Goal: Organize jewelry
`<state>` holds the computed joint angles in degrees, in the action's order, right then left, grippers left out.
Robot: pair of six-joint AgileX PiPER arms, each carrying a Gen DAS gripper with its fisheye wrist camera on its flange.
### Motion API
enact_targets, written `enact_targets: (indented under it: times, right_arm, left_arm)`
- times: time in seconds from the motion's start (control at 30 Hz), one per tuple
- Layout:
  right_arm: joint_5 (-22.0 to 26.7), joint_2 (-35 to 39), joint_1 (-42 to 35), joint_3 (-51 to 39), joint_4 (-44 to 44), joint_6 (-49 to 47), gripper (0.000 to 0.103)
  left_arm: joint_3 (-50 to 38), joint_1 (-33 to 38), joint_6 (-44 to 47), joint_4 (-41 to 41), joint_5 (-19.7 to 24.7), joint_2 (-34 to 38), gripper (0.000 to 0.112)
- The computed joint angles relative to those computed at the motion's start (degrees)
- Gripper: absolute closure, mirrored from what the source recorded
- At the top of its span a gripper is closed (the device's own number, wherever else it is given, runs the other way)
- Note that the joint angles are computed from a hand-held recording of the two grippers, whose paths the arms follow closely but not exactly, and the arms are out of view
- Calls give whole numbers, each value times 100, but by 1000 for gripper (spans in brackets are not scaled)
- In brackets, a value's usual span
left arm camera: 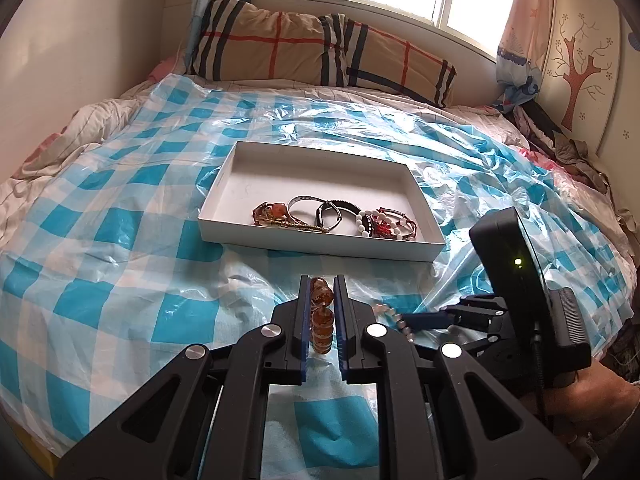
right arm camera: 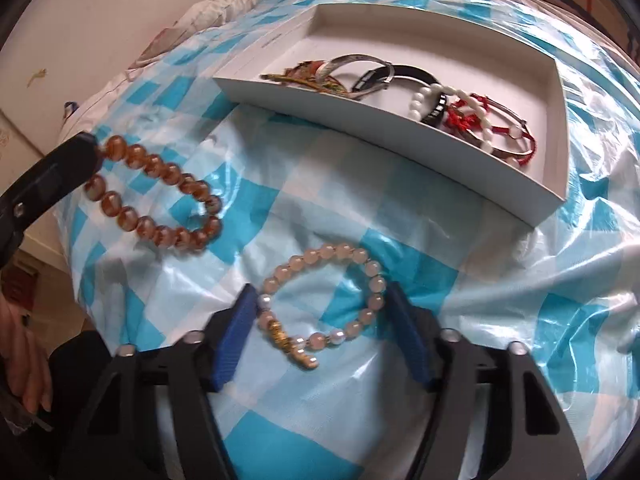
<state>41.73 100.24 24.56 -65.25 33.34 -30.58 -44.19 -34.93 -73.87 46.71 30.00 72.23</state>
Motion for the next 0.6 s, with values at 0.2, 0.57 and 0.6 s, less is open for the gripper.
enact_targets:
  times: [0.2, 0.57, 0.6]
  right_arm:
    - [785, -186, -1031, 597, 2372, -1543, 94]
    - [2557, -587, -2410, 1731, 5014, -3333, 94]
    - [2705, -567, -2482, 1791, 5187, -3420, 94]
  left_arm:
    - [5, 31, 7, -2, -40, 9, 102]
    - [12, 19, 2, 43, -23, 8, 102]
    - [10, 17, 3, 44, -22, 11, 102]
